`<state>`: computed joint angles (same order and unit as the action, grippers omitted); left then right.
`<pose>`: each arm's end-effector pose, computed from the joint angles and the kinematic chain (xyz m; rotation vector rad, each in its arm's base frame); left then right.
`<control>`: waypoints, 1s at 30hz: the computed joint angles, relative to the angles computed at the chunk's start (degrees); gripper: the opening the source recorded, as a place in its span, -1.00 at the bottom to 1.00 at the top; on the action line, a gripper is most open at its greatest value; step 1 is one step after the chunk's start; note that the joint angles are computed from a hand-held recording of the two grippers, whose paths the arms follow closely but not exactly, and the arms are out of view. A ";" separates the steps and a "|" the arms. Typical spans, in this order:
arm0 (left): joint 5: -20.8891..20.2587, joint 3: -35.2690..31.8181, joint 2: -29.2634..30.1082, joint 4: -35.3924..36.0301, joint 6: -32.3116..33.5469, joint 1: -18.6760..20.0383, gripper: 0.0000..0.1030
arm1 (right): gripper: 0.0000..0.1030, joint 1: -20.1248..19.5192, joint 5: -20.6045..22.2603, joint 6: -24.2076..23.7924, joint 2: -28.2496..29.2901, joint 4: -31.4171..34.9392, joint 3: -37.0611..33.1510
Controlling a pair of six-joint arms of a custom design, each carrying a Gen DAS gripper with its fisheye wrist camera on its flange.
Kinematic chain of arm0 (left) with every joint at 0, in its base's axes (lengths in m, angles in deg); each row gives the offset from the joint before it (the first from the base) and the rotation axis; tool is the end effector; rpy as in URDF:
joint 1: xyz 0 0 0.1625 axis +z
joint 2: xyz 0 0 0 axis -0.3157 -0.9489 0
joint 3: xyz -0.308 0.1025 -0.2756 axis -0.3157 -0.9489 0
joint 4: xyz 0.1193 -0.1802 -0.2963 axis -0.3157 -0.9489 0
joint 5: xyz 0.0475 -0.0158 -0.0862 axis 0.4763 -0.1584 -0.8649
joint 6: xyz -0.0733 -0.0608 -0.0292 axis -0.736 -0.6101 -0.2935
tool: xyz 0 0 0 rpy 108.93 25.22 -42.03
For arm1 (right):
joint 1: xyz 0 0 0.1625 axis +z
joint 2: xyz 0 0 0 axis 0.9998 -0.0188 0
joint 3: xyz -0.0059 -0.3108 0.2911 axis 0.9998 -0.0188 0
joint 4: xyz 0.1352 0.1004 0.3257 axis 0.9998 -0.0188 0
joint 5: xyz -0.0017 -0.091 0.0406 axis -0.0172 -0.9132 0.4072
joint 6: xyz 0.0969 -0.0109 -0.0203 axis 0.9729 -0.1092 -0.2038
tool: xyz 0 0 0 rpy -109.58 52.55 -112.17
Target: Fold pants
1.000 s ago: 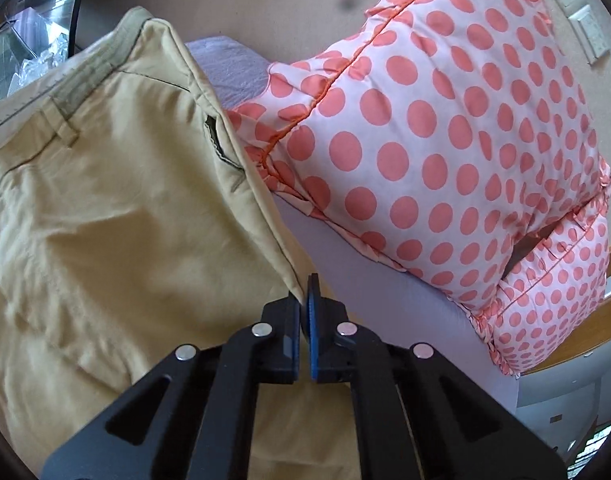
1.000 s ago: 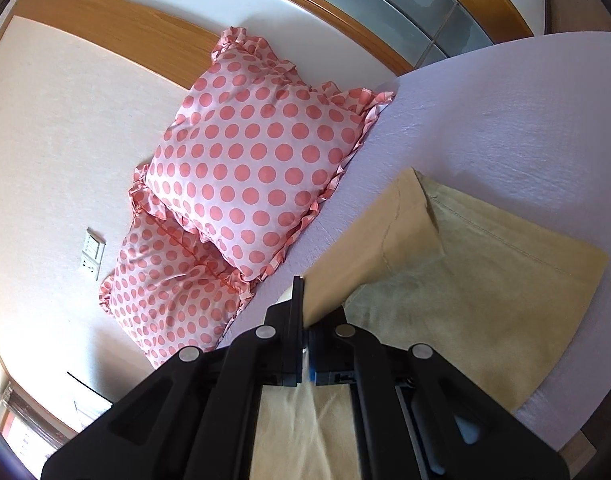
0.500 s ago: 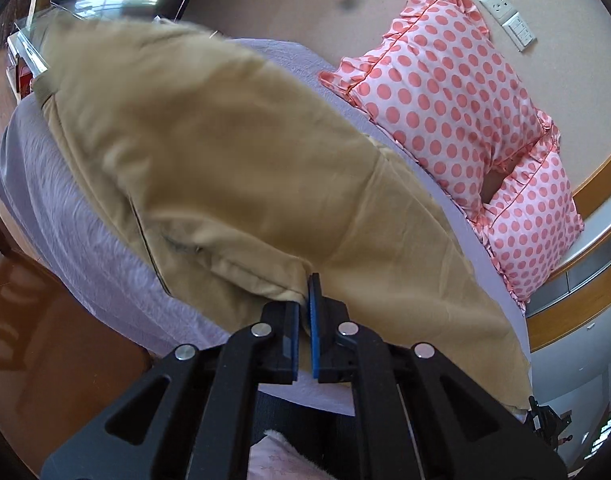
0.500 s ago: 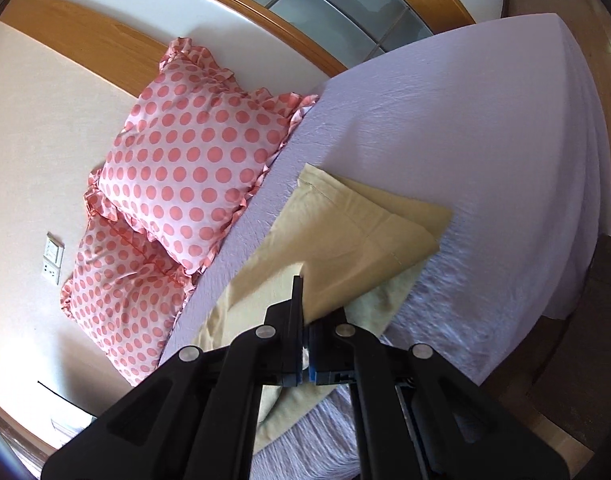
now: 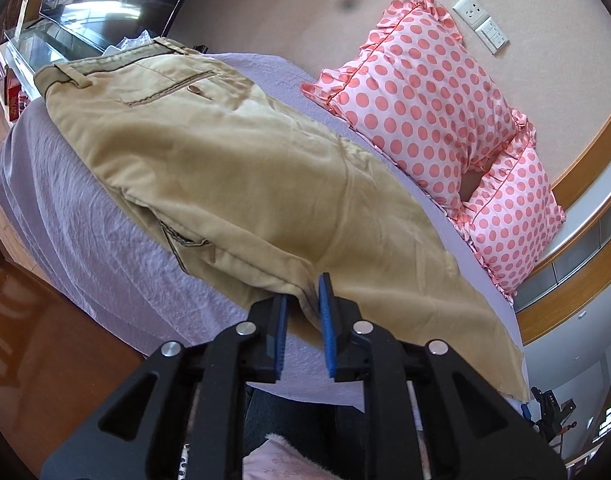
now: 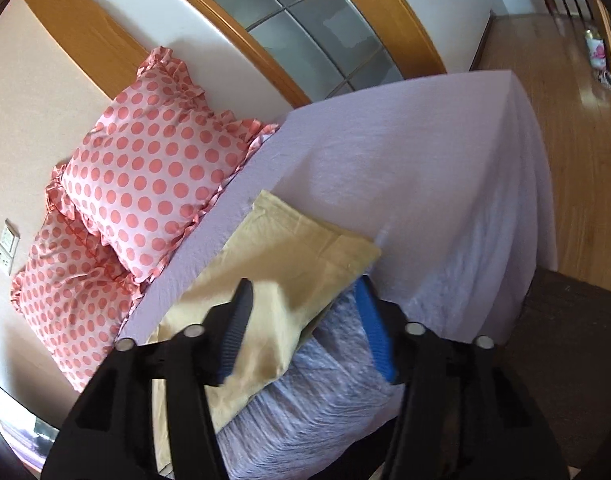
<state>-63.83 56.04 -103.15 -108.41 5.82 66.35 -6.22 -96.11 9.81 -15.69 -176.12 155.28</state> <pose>-0.1065 -0.4483 0.2345 -0.5207 2.3021 -1.4983 0.0186 -0.6487 0.3861 -0.3581 -2.3917 1.3705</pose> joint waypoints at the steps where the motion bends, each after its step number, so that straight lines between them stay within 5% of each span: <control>1: 1.04 0.36 -0.08 0.02 -0.24 -0.53 -0.40 | 0.12 0.04 -0.83 -0.60 0.15 -0.38 -0.05; 5: 2.47 2.13 0.00 -3.41 0.32 -1.83 -0.26 | -0.01 -0.27 0.47 -3.00 1.13 -1.01 -0.52; 10: 5.72 5.12 0.53 -10.58 0.97 -3.85 -0.18 | -0.61 -0.84 5.73 -5.52 2.48 0.94 -0.81; 12: 8.42 6.55 1.27 -15.83 2.44 -5.32 -0.07 | -0.61 0.05 3.34 -8.58 3.78 -3.03 -0.43; 13: 9.67 7.12 1.37 -17.40 2.85 -5.87 -0.03 | -0.82 0.32 3.50 -10.84 4.19 -4.18 -0.37; 17: 11.33 8.71 -0.13 -15.52 -0.26 -6.13 0.03 | -0.89 1.45 4.67 -16.26 5.74 -4.86 -1.55; 23: 9.00 8.97 0.42 -14.76 -0.47 -5.20 0.29 | -0.89 6.45 16.75 -19.77 10.31 3.39 -7.80; 27: 10.21 9.35 0.68 -11.32 -1.53 -6.34 0.59 | -0.89 11.63 26.93 -26.96 13.80 15.59 -9.80; 30: 9.14 9.40 0.70 -9.55 -0.75 -6.51 0.68 | -0.75 15.43 25.22 -35.19 16.54 31.60 -11.80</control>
<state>-54.69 65.44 -102.44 -117.96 5.07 59.84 9.21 -70.89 -25.38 0.85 -144.52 143.49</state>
